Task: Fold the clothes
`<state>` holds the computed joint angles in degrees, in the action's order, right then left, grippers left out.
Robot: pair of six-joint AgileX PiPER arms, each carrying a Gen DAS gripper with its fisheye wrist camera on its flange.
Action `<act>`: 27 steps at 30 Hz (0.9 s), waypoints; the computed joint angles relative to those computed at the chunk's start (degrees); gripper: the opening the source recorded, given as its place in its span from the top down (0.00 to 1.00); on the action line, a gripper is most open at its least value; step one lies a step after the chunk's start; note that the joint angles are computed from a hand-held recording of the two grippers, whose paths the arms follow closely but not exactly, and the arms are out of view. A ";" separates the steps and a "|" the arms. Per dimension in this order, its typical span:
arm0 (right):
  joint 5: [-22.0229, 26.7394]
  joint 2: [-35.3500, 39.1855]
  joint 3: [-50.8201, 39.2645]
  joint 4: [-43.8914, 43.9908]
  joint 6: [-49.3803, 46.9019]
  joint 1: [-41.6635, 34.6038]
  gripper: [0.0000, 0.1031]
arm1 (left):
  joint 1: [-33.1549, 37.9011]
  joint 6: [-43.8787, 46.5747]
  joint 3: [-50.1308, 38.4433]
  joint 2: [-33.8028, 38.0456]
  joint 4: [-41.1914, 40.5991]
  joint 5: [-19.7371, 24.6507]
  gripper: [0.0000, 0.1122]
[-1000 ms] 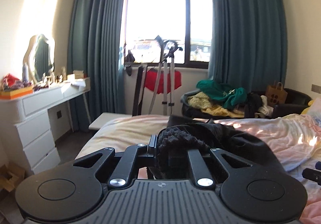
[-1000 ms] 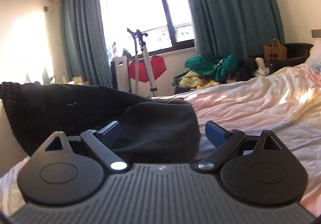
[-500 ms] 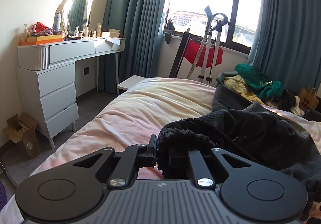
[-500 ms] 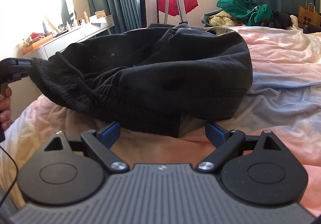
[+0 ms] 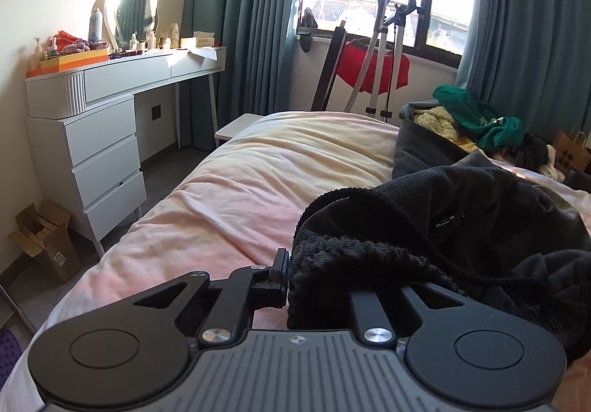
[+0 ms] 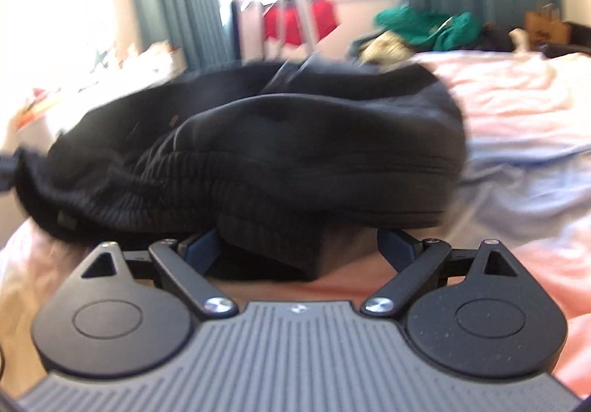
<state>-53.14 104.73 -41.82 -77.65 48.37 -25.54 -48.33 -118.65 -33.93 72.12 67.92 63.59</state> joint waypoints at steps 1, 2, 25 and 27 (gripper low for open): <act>-0.79 -0.64 1.24 2.74 -1.49 -0.61 0.15 | -0.13 0.35 -0.11 0.14 0.04 -0.07 0.89; -1.64 -1.26 2.44 5.42 -2.87 -1.20 0.20 | -0.14 0.80 -0.31 0.15 -0.24 -0.26 0.88; 12.09 -14.26 8.38 -2.55 5.49 -1.57 0.31 | -2.19 12.64 -1.43 -9.79 -12.22 -1.79 0.64; 8.85 -17.03 11.90 2.42 -3.29 -2.66 0.31 | -5.68 10.71 -1.22 -13.41 -13.84 0.96 0.59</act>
